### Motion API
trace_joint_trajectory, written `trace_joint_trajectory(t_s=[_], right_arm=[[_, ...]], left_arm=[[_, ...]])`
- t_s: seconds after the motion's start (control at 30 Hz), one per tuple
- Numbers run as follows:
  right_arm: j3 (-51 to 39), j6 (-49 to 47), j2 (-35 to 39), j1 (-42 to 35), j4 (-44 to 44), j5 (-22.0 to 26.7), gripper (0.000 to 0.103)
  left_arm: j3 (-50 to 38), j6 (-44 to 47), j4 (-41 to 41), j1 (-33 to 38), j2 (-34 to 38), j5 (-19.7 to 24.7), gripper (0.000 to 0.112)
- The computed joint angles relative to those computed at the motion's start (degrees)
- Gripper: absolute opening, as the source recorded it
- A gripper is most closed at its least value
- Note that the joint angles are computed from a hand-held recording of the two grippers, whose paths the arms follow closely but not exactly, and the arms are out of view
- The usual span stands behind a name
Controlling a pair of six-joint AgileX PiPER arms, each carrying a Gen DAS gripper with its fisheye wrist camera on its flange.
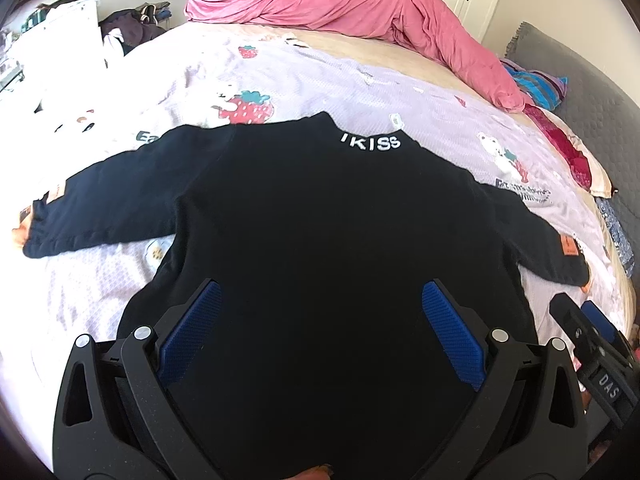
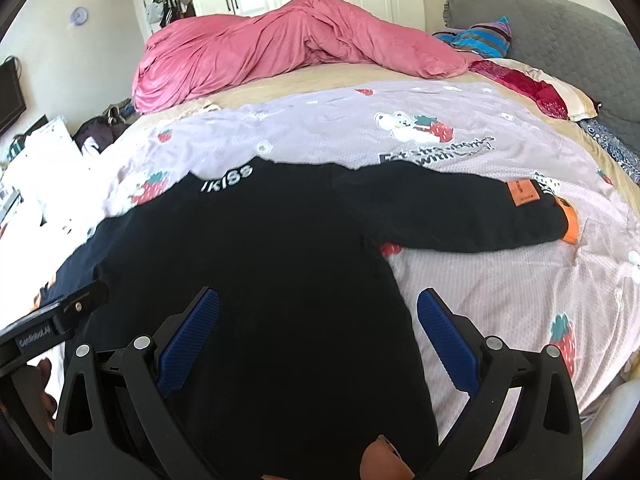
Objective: Fold small clothes
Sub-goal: 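Move the right gripper to the orange-cuffed sleeve end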
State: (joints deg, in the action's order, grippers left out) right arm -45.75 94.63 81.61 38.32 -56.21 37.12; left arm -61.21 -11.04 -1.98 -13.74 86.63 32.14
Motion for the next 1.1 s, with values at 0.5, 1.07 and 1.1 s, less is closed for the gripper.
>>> trace_joint_trajectory(t_s=[0.5, 1.07, 1.1], right_arm=[[-11.5, -11.3, 7.0, -15.8, 3.7, -7.4, 0.099], [-10.9, -15.7, 10.7, -31.0, 7.8, -13.9, 0.099], [-10.4, -16.0, 11.0, -32.0, 8.4, -14.0, 0.099]], left_arm=[[-13.4, -3.2, 1.9, -1.6, 9.1, 2.9, 0.095], [-31.2, -5.3, 3.1, -5.2, 22.5, 6.8, 0.095], [-32.2, -5.5, 3.1, -5.5, 23.4, 7.1, 0.095]])
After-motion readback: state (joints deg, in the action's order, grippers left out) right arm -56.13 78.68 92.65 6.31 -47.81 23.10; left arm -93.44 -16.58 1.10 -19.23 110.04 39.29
